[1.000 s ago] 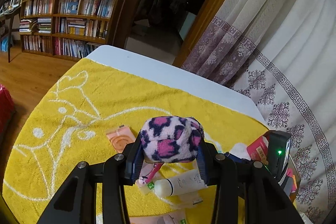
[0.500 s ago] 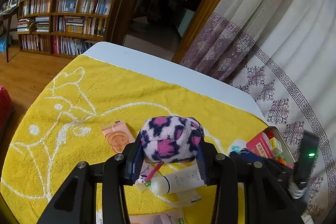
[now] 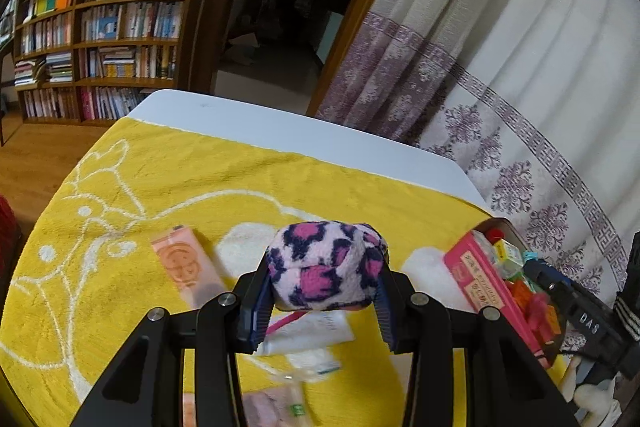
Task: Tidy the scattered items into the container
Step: 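Carry the plush and binder clip with both grippers over the tin, then open both grippers to drop the plush and clip into the tin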
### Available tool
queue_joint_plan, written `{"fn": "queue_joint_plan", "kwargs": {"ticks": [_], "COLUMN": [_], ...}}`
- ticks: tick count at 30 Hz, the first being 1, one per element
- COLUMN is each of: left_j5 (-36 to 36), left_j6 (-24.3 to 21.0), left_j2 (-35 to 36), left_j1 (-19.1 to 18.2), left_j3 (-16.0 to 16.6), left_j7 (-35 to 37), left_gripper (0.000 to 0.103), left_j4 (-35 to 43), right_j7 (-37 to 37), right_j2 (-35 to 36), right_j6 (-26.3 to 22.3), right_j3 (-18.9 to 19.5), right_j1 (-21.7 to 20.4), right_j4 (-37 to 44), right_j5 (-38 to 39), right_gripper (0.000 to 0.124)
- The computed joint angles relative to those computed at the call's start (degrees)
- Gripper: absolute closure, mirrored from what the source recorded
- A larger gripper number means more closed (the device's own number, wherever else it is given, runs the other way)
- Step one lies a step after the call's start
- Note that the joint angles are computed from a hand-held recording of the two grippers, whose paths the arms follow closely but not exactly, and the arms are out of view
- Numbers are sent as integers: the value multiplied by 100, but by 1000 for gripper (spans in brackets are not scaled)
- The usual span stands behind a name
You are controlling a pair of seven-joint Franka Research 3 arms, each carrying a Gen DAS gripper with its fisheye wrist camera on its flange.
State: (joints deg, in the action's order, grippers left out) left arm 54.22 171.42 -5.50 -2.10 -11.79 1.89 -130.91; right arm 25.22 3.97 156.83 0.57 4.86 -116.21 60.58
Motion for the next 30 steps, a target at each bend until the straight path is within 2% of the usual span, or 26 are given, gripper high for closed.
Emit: {"fn": "queue_joint_plan", "kwargs": {"ticks": [8,15,27,30], "left_j5": [-280,-428,-1167,-1432], "left_j6": [-384,-646,-815,-857], "left_j2": [352,960,2426,2805], "left_j1": [-412,-933,-1847,-1995], "left_j3": [-99,-41,177,260], "left_j7": [519,1058,2473,2759], "left_gripper": [58,58,58,53], "left_j4": [646,1595,3698,4151], "right_j7": [74,43,-98,-166], "right_j2": [115,309,617,662], "right_j6": [-123,-326,-523,-416], "right_j3": [-231,-277,-204,-172], "right_j1": [-427,-716,-1006,-1019], "right_j4": [206,411,674,708], "right_j5": [342,469,742,776], "right_gripper": [83,83,83,83]}}
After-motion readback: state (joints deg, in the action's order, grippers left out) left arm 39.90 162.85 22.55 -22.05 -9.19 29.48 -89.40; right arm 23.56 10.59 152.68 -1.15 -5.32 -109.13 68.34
